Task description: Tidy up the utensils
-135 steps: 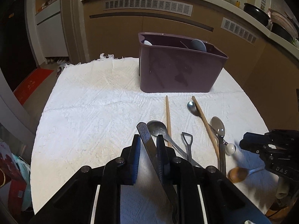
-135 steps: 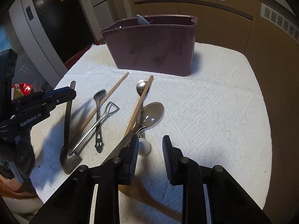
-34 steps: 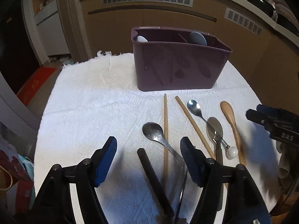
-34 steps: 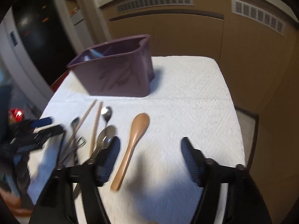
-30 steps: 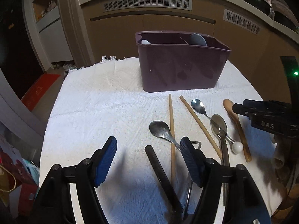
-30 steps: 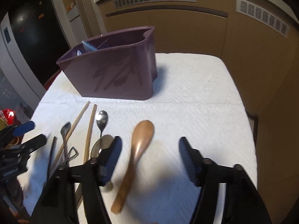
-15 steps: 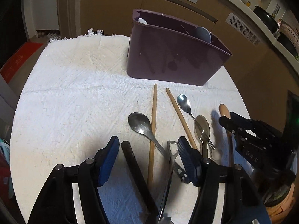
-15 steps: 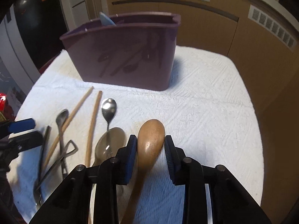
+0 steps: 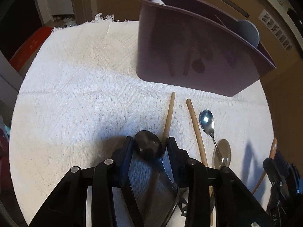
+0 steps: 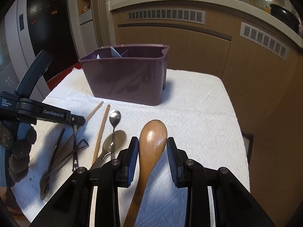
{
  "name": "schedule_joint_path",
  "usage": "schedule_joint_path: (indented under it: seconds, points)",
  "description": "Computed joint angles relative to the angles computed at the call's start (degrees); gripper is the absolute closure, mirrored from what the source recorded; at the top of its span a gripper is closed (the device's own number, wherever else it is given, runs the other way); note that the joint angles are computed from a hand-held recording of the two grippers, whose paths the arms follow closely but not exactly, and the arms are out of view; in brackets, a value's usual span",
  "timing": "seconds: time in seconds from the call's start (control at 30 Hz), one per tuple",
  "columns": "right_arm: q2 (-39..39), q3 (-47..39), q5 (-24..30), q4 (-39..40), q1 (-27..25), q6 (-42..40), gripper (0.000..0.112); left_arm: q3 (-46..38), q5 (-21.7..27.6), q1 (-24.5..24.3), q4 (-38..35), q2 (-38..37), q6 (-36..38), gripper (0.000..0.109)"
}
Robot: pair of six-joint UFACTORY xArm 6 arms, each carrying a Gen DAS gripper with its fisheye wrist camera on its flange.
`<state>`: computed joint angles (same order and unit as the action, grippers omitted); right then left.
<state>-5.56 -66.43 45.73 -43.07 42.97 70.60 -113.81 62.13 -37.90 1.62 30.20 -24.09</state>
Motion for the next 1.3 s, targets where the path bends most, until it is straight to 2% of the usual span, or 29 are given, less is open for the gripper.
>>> schedule_joint_path:
  seconds: [0.13,0.2,0.43,0.53,0.63,0.73,0.77,0.83,0.9,0.93,1.07,1.13,1.17,1.2,1.3]
  points:
    - [-1.3,1.8,-0.8,-0.2,-0.1,0.8,0.081,1.3,-2.4,-1.5,5.1,-0.2,1.2,0.076]
    - [-1.9,2.4,-0.6,-0.4,0.0,0.9,0.081,6.7,-7.1,-1.7,6.3,-3.0,2.0,0.081]
    - [-3.3,3.0,1.1,-0.3,1.2,0.6,0.081,26.2,-21.1,-1.9,8.6,-15.8,1.9,0.081]
    - [-3.7,2.3,2.4,-1.1,2.3,0.7,0.081,34.0,-28.6,-2.6,14.5,-22.7,-0.8,0.082]
    - [-4.4,1.5,3.3,-1.9,3.5,0.7,0.081,38.0,-33.5,-2.8,17.8,-27.1,-1.7,0.083]
    - [-4.9,0.3,4.8,-3.0,4.9,0.7,0.082,41.0,-37.2,-2.8,20.4,-31.3,-3.7,0.087]
    - [-4.9,-0.4,5.6,-3.5,5.4,0.7,0.082,41.5,-38.0,-2.6,20.1,-32.1,-3.5,0.102]
    - [-4.9,-1.6,6.7,-4.4,6.3,0.7,0.085,42.3,-39.6,-2.1,20.5,-33.3,-3.9,0.104]
    - [-4.8,-2.6,7.2,-4.6,6.8,0.0,0.096,42.7,-41.0,-1.5,20.6,-34.1,-4.2,0.104]
    - [-4.4,-3.5,7.9,-4.8,7.1,-0.4,0.102,42.9,-41.5,-1.3,20.5,-34.2,-4.3,0.104]
    - [-3.1,-5.8,10.2,-5.0,8.2,-1.6,0.102,44.0,-40.5,0.6,19.3,-35.4,-6.8,0.102]
    - [-2.8,-6.1,10.4,-4.4,8.2,-2.1,0.102,42.4,-35.7,1.9,11.5,-34.1,-2.9,0.089]
    - [-2.7,-6.0,10.2,-4.2,8.1,-2.3,0.102,41.7,-33.1,2.4,8.0,-33.4,-1.2,0.078]
    - [-2.5,-6.1,9.9,-3.8,7.8,-2.5,0.102,40.4,-30.0,2.9,4.7,-32.2,0.7,0.075]
    - [-1.8,-5.8,9.0,-2.4,6.8,-2.9,0.102,37.3,-22.2,3.6,-5.5,-28.8,5.8,0.075]
